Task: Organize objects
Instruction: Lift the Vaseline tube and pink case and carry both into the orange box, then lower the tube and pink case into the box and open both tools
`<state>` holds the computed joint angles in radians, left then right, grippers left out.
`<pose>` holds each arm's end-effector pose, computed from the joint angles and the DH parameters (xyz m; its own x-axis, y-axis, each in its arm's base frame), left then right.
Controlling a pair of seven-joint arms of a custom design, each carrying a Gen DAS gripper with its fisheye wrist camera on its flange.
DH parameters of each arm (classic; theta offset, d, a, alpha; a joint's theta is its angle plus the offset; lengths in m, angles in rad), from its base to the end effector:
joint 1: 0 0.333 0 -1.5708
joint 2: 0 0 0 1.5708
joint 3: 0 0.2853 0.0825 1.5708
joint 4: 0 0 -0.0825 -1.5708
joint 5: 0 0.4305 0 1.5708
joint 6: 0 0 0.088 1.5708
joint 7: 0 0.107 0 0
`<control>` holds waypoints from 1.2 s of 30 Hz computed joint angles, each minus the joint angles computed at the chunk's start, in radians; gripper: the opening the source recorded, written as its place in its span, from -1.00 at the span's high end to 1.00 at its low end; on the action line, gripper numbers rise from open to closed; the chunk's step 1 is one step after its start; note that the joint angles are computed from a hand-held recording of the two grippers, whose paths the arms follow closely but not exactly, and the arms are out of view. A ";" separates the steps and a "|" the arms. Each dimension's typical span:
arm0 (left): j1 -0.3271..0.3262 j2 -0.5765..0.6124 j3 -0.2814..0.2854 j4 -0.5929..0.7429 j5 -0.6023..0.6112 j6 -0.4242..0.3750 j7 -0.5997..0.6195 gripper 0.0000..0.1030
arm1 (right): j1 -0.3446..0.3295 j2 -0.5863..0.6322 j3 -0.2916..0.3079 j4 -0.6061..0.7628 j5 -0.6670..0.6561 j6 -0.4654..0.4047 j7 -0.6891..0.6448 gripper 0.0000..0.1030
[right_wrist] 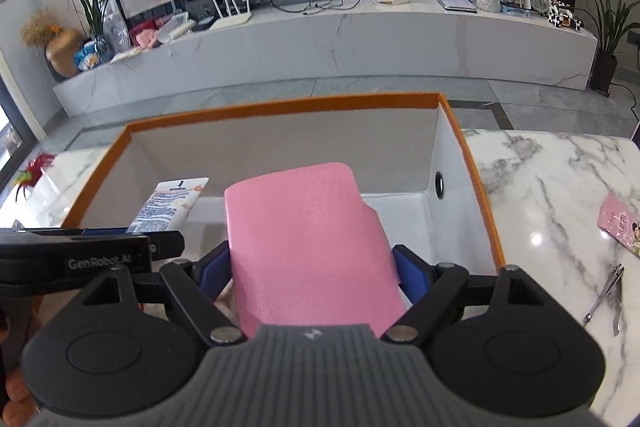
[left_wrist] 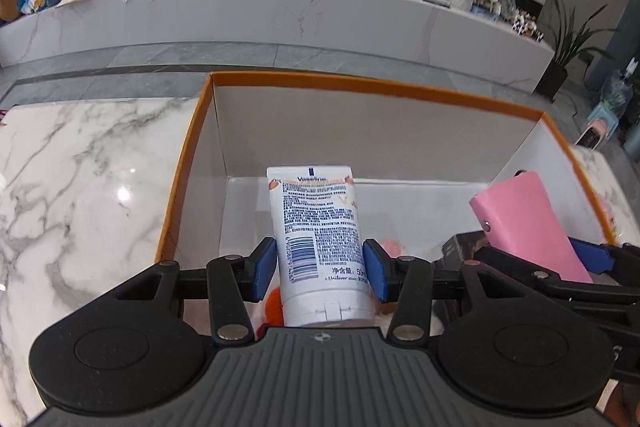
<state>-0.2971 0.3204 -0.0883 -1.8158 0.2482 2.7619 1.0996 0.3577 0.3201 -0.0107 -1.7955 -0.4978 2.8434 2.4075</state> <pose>0.6549 -0.2720 0.3816 -0.1325 -0.9864 0.0972 -0.8068 0.0504 -0.5887 0.6613 0.2666 0.3984 -0.0073 -0.9896 -0.1435 -0.7224 0.1045 -0.6835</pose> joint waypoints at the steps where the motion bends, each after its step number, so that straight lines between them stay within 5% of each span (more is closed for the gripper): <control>1: -0.010 0.001 0.008 0.002 0.018 -0.006 -0.012 -0.06 | 0.000 0.002 0.003 0.003 0.002 -0.007 -0.007 -0.63; 19: -0.008 0.025 -0.003 0.043 0.026 -0.091 -0.023 0.00 | 0.001 0.032 0.031 0.060 0.059 -0.170 -0.077 -0.63; 36: -0.001 0.030 -0.014 0.062 0.000 -0.146 0.008 0.01 | 0.021 0.043 0.025 0.084 0.039 -0.230 -0.088 -0.66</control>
<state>-0.2982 0.3507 -0.1023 -1.7542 0.2484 2.6159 1.1072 0.3786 0.3628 0.0146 -1.7120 -0.4588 2.6134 2.3198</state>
